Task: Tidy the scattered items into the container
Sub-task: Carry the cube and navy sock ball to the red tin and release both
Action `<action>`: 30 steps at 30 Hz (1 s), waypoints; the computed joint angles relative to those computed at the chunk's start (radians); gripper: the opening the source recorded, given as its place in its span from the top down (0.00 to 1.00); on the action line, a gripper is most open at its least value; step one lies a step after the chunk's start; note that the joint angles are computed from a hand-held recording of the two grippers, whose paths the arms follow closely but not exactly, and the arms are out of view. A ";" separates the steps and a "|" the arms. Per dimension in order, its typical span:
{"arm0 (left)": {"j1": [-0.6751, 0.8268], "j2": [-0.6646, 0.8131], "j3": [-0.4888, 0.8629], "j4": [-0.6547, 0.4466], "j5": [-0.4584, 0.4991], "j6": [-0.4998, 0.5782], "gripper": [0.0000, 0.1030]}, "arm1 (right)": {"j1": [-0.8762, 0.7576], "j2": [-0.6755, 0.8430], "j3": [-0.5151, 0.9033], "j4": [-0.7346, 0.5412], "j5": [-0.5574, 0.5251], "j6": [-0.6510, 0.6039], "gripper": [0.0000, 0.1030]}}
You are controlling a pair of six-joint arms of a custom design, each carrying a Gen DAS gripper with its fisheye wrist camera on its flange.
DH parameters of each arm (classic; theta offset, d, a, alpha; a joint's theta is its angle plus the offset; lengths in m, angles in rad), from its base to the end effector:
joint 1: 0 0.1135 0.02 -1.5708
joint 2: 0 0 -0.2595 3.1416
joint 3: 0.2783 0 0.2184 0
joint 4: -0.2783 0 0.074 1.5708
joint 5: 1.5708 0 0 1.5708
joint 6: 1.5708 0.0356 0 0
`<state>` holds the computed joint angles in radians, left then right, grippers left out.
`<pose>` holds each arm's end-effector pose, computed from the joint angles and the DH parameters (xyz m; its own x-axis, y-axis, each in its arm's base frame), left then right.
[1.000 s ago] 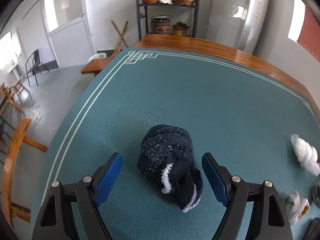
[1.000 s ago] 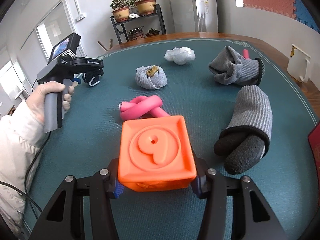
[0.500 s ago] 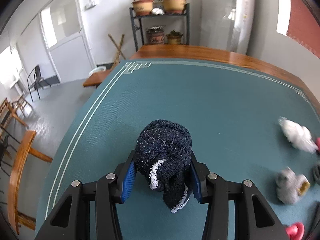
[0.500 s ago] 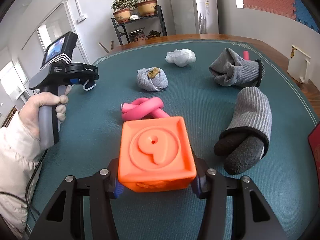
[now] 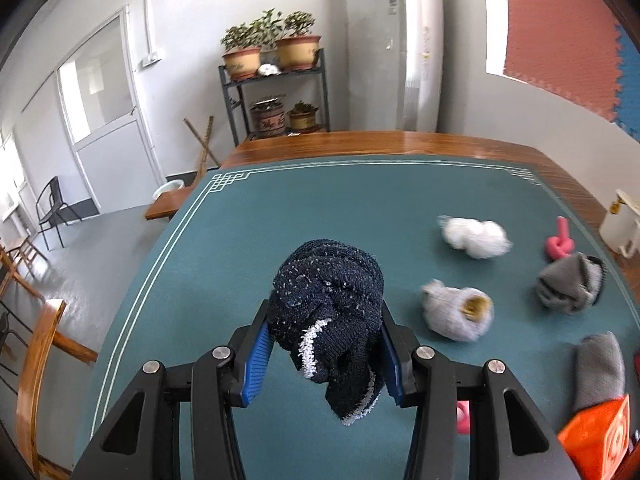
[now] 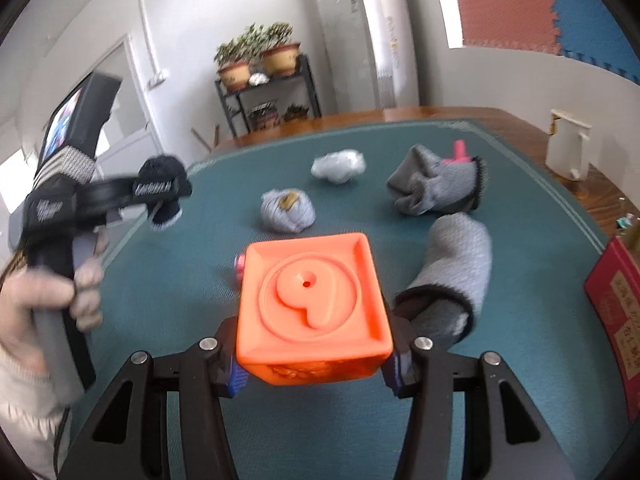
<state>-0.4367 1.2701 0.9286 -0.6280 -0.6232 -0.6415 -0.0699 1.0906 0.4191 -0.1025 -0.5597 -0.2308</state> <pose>0.2075 -0.0739 0.2627 -0.6252 -0.2444 -0.7412 -0.4117 0.9101 0.0471 0.1772 0.0065 0.1872 -0.6057 -0.1519 -0.7811 -0.4706 0.8599 0.1977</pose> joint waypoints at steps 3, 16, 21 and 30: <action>-0.080 -0.001 0.011 -0.041 -0.032 -0.047 0.52 | -0.092 -0.028 0.010 -0.034 -0.060 -0.014 0.46; -0.399 0.203 0.189 -0.124 -0.100 -0.216 0.52 | -0.708 0.034 0.189 -0.343 -0.377 -0.389 0.46; -0.486 0.310 0.296 -0.129 -0.103 -0.207 0.52 | -0.885 0.149 0.290 -0.403 -0.451 -0.481 0.47; -0.565 0.463 0.470 -0.112 -0.074 -0.147 0.52 | -1.067 0.308 0.438 -0.233 -0.471 -0.317 0.47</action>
<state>-1.0020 1.7332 1.3983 -0.7405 -0.6975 -0.7888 -1.1365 1.3984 0.8568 -0.3355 -1.0311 -0.5477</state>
